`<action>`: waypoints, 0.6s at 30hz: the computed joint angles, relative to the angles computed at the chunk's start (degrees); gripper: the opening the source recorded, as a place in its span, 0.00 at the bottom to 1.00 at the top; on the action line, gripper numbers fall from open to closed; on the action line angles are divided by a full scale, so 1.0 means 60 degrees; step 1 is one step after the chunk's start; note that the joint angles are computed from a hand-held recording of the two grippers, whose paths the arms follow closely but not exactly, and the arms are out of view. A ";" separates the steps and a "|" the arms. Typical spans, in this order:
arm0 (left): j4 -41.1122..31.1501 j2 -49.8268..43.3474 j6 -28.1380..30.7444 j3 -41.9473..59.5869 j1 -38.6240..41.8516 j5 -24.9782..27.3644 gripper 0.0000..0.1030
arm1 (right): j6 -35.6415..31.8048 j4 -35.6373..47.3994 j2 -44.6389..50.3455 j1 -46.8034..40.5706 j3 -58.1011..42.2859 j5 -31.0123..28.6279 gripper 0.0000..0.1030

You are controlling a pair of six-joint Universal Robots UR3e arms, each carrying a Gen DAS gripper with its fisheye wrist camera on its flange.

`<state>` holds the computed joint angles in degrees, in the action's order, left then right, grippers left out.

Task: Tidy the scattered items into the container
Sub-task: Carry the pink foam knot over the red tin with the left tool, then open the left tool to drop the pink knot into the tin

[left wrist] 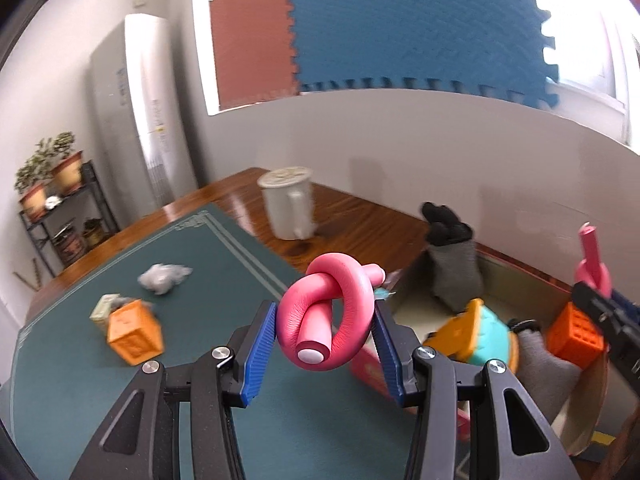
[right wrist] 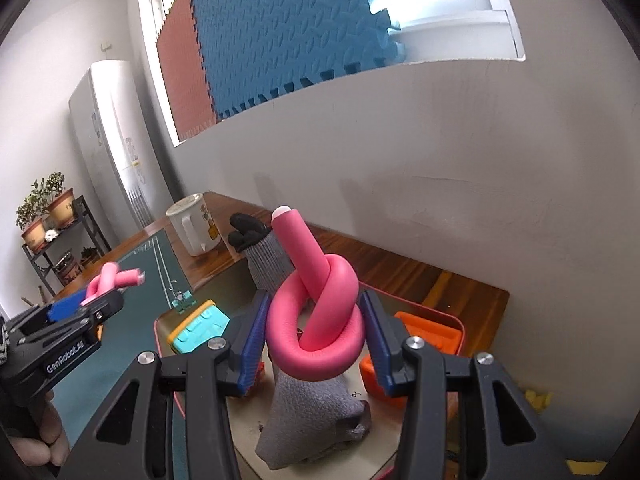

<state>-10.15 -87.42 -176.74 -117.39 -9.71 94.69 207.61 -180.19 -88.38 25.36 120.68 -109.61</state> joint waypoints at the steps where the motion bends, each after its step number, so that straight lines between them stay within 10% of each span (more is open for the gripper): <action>1: -0.0057 -0.0157 -0.0008 0.0183 -0.0130 0.0037 0.48 | -0.0011 -0.0083 0.0067 -0.0041 0.0037 0.0051 0.48; 18: -0.0311 -0.1836 0.0062 0.1960 -0.1318 0.0483 0.48 | -0.0301 -0.0418 0.0284 -0.0559 0.0347 0.0480 0.48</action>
<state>-12.02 -98.44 -176.37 -105.64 -17.62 97.59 205.80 -182.70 -86.68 22.00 122.76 -106.73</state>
